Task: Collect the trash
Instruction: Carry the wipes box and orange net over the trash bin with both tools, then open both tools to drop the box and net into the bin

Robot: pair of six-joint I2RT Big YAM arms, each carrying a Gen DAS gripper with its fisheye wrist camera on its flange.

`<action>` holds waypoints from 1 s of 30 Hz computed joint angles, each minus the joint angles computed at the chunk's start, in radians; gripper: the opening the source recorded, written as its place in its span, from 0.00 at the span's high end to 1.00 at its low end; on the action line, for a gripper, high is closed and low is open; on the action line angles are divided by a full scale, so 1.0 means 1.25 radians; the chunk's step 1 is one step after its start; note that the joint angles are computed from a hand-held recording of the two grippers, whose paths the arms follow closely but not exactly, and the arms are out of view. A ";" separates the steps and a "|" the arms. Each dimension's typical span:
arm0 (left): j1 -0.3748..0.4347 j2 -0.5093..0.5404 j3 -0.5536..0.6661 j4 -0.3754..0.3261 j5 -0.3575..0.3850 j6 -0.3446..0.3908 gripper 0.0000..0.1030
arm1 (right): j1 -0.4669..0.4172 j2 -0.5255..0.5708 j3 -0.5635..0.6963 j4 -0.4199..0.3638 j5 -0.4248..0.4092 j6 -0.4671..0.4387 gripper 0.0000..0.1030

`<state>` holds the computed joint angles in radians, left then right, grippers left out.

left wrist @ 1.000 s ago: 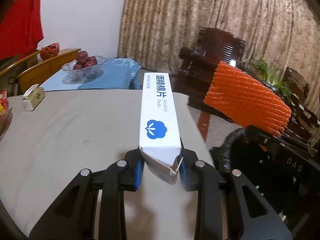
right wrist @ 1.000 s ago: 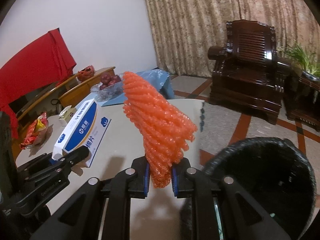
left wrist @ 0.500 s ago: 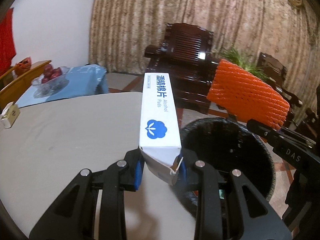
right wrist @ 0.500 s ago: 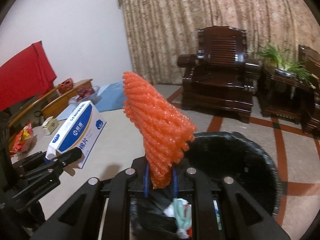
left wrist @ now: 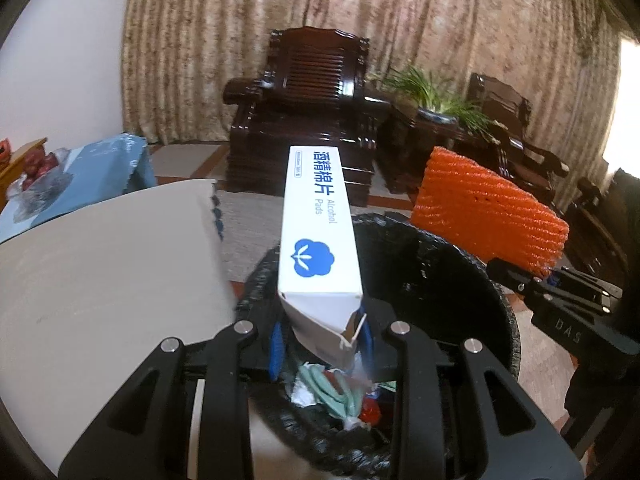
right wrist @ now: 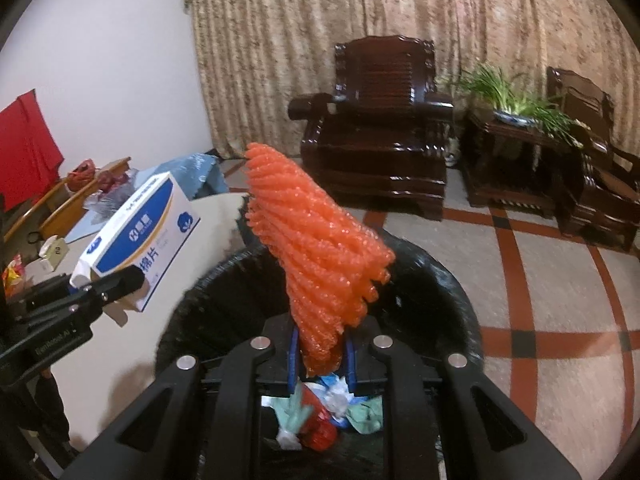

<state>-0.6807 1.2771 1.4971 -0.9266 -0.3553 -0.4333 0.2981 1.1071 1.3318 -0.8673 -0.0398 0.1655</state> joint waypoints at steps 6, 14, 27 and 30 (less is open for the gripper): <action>0.004 0.047 0.010 0.018 0.042 0.013 0.72 | -0.036 -0.003 -0.031 -0.004 -0.008 -0.010 0.84; 0.028 0.093 0.019 0.014 0.100 0.021 0.69 | -0.041 0.020 -0.047 -0.014 0.006 -0.018 0.76; 0.035 0.048 0.000 0.006 0.084 -0.004 0.18 | -0.046 -0.003 -0.066 -0.013 0.019 -0.009 0.09; 0.028 0.024 -0.003 -0.008 0.063 -0.010 0.14 | -0.040 -0.006 -0.054 -0.018 0.002 -0.006 0.08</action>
<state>-0.6455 1.3073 1.4939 -0.9368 -0.2764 -0.4459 0.2482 1.0992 1.2639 -0.8903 -0.0370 0.1586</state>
